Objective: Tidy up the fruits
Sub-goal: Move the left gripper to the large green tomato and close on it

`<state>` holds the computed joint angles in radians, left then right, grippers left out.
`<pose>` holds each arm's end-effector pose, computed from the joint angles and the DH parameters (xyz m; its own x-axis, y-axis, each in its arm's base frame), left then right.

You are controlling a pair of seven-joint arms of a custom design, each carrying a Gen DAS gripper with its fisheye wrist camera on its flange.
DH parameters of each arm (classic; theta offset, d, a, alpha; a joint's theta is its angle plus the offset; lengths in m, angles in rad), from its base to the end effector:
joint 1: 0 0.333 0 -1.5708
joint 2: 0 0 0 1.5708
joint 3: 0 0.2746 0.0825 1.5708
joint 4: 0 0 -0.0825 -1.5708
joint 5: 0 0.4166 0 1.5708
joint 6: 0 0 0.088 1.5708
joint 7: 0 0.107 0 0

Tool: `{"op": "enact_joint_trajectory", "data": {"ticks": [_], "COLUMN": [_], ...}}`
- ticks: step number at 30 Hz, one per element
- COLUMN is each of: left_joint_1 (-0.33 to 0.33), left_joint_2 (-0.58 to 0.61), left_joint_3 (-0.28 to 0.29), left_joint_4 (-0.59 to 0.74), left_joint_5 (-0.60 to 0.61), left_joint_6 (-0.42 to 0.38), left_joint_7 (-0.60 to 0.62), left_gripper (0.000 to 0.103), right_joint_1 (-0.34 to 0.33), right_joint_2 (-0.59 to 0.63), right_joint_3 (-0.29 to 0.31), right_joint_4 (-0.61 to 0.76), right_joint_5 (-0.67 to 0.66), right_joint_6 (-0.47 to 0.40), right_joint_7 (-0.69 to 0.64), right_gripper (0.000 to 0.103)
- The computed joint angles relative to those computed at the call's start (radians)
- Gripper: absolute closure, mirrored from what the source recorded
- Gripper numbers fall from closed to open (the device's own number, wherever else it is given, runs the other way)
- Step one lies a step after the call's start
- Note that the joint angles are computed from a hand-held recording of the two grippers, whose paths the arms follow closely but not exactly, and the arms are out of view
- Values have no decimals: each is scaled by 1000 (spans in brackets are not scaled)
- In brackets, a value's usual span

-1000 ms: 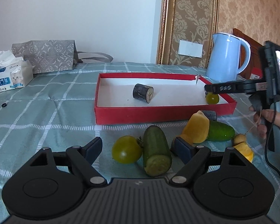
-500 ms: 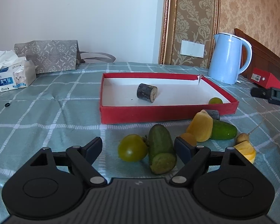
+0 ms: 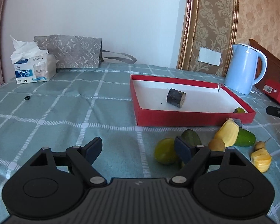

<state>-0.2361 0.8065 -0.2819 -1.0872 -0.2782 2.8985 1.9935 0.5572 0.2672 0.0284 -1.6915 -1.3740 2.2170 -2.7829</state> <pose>0.7520 -0.3069 0.4351 -0.5357 -0.8381 0.1031 -0.4607 0.1878 -0.8675 0.5944 0.3543 0.4379 -0.4538 -0.8798 -0.1417 -0.2794 0.2915 -0.9149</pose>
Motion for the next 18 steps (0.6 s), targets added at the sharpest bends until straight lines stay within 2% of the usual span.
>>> {"op": "enact_joint_trajectory", "data": {"ticks": [3,5,6,9,11,16,18], "left_joint_1": [17,63,71,20,5,-30,-61], "left_joint_2": [6,10,6,31,68,72,95], "left_joint_3": [-25,-86,-96,-23,-8,21,58], "left_joint_4": [13,27,18,74,141,141,178], "left_joint_5": [0,-35,-59,-37,-22,22,58], "left_joint_6": [-36,-124,-118,-153,-210,-159,-160], "left_joint_7": [47,136,163,99,83,79,33], "left_gripper": [18,18,17,17,17,17,17], "right_joint_1": [-2,1,1,1,2,0,1], "right_joint_2": [4,6,5,5,4,5,5], "right_joint_3": [0,-1,-2,-2,-2,-2,-3], "right_joint_4": [6,7,6,6,5,5,5], "right_joint_5": [14,13,13,15,16,18,16], "right_joint_6": [3,-3,-3,1,-1,3,2], "right_joint_7": [-12,-14,-14,-12,-14,-11,-10], "right_gripper": [0,0,0,0,0,0,0]}}
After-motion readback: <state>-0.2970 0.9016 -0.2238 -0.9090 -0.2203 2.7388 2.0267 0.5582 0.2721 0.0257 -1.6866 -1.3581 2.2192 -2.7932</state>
